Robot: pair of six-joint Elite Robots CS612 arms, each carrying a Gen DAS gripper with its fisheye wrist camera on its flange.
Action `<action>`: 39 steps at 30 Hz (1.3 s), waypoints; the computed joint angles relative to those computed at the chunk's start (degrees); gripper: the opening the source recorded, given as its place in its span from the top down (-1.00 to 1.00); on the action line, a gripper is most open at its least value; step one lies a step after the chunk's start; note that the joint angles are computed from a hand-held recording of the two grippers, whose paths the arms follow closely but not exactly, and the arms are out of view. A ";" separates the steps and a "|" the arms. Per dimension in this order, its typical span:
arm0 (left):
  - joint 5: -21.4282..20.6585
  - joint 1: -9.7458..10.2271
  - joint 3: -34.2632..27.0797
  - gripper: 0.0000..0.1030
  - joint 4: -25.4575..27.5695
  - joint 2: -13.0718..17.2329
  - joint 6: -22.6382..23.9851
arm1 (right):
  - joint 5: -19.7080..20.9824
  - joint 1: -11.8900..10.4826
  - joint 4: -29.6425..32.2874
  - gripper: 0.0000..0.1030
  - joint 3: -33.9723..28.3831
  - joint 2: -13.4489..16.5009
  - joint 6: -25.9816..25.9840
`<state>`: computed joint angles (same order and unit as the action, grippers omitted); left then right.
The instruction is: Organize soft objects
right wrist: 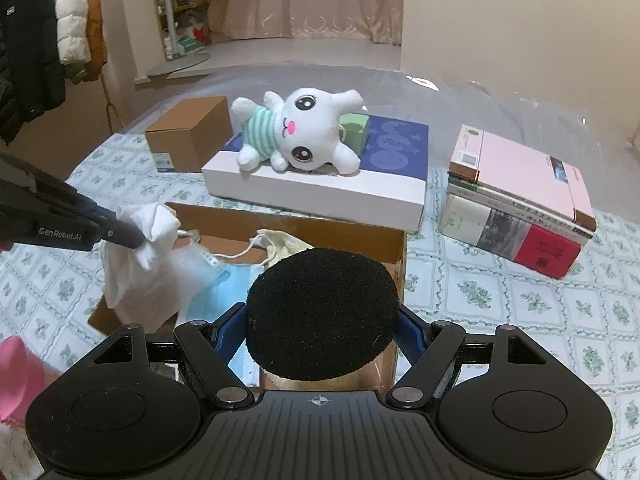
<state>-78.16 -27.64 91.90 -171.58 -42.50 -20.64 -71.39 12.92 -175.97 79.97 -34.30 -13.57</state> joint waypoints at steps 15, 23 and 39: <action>4.27 -0.69 7.55 -0.05 -13.98 -2.12 -1.34 | 0.66 -0.02 0.14 -0.47 -1.21 1.09 3.80; 5.71 -1.55 11.17 -0.27 -20.71 -2.65 2.09 | -3.05 1.23 -2.14 -0.57 -2.95 2.48 3.46; 8.52 -2.35 15.89 -0.33 -23.52 -4.56 5.25 | -8.31 2.35 -4.84 -0.67 1.59 -0.17 -3.04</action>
